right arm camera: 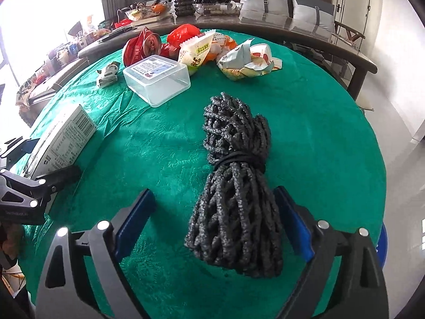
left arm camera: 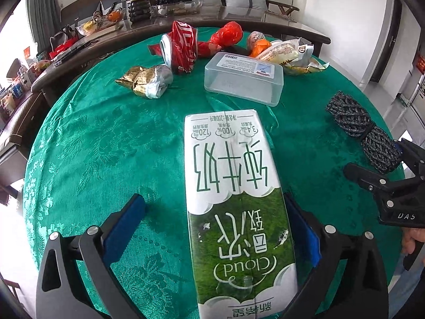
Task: Collect trash
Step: 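Grasp the green-and-white milk carton with the left tool while the right tool grasps the black rope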
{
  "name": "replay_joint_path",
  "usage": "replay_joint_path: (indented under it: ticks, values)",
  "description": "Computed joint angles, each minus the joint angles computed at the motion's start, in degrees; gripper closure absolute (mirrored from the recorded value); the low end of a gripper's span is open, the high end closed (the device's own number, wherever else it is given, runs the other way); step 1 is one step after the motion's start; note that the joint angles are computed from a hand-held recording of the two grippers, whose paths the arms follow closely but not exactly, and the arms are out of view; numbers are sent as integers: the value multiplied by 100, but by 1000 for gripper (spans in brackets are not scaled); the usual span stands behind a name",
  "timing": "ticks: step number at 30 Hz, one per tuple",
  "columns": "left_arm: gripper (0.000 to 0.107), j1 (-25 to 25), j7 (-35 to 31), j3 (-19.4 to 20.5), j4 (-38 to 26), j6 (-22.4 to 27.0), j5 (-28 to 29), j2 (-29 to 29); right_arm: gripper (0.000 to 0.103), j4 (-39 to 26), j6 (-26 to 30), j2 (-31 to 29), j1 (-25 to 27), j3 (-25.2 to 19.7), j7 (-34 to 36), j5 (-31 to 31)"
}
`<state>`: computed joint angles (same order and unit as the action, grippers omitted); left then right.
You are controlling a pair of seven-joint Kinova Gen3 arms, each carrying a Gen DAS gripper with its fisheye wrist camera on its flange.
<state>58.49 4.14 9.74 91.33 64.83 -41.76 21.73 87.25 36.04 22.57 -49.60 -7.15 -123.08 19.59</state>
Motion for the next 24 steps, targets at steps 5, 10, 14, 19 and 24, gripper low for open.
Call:
replay_joint_path:
  ticks: [5, 10, 14, 19, 24]
  values:
    - [8, 16, 39, 1, 29, -18, -16, -5, 15, -6, 44, 16, 240, -347, -191, 251]
    - [8, 9, 40, 4, 31, -21, -18, -3, 15, -6, 55, 21, 294, -428, -235, 313]
    - [8, 20, 53, 3, -5, 23, -10, 22, 15, 12, -11, 0, 27, -45, -52, 63]
    - [9, 113, 145, -23, -158, 230, -7, 130, 15, 13, -44, -9, -217, 309, 135, -187]
    - [9, -257, -387, 268, -350, 315, 440, 78, 16, -336, 357, -16, 815, -481, 1009, -1113]
